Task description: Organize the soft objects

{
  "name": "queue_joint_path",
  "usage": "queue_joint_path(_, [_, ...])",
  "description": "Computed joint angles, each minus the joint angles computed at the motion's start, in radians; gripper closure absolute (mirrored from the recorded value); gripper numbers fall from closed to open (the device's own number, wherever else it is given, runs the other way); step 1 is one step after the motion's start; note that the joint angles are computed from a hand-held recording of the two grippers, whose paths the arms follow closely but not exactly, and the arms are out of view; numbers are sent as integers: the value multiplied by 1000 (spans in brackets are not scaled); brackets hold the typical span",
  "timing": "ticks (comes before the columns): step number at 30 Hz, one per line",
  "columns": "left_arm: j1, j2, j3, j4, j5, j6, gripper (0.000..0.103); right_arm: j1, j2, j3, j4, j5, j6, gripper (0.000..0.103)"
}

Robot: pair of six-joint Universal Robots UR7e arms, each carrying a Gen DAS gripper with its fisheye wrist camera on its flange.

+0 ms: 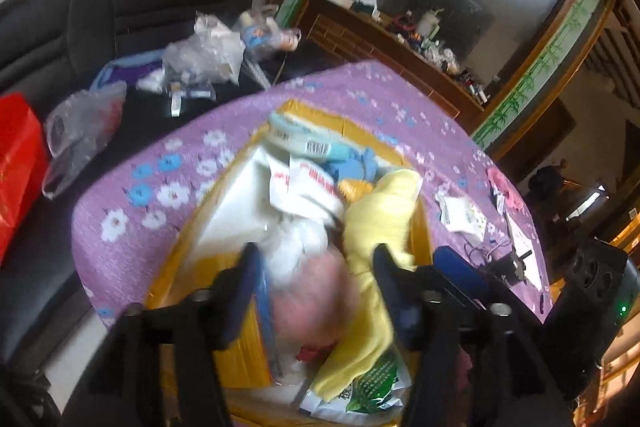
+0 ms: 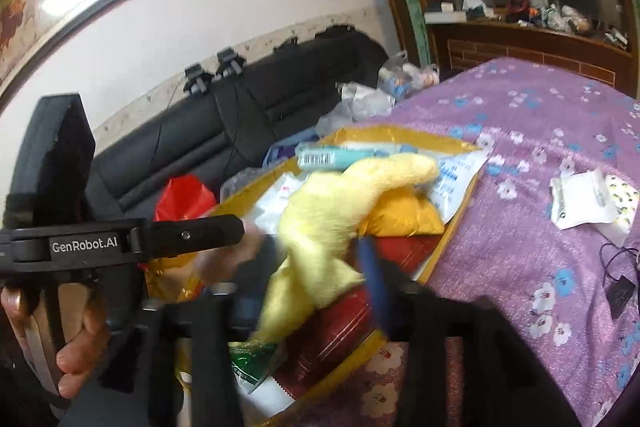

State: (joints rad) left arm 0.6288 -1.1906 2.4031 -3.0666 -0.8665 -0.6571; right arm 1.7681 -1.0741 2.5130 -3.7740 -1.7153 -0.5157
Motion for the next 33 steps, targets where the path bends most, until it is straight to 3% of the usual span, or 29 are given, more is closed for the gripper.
queue_joint_path(6, [-49, -51, 30, 6, 34, -34, 29, -21, -53, 16, 18, 40, 48, 49])
queue_joint_path(8, [-70, -61, 43, 3, 46, -45, 26, -24, -92, 45, 4, 48, 52, 44])
queue_joint_path(10, [-95, -62, 47, 18, 56, -57, 26, -39, -142, 85, -18, 38, 72, 28])
queue_joint_path(13, [-123, -47, 45, 20, 54, -55, 26, -107, -239, 141, 27, 55, 130, 26])
queue_joint_path(18, [-155, 4, 21, 8, -1, -50, 26, -234, -365, 218, 67, 63, 169, 26])
queue_joint_path(21, [-169, 52, -15, 9, -40, -19, 26, -311, -448, 242, 109, 106, 182, 26])
queue_joint_path(27, [-149, 155, -120, 44, -124, 24, 26, -405, -485, 259, 112, 186, 206, 26])
queue_joint_path(33, [-103, 279, -273, 132, -185, 59, 26, -446, -509, 267, 130, 235, 237, 26])
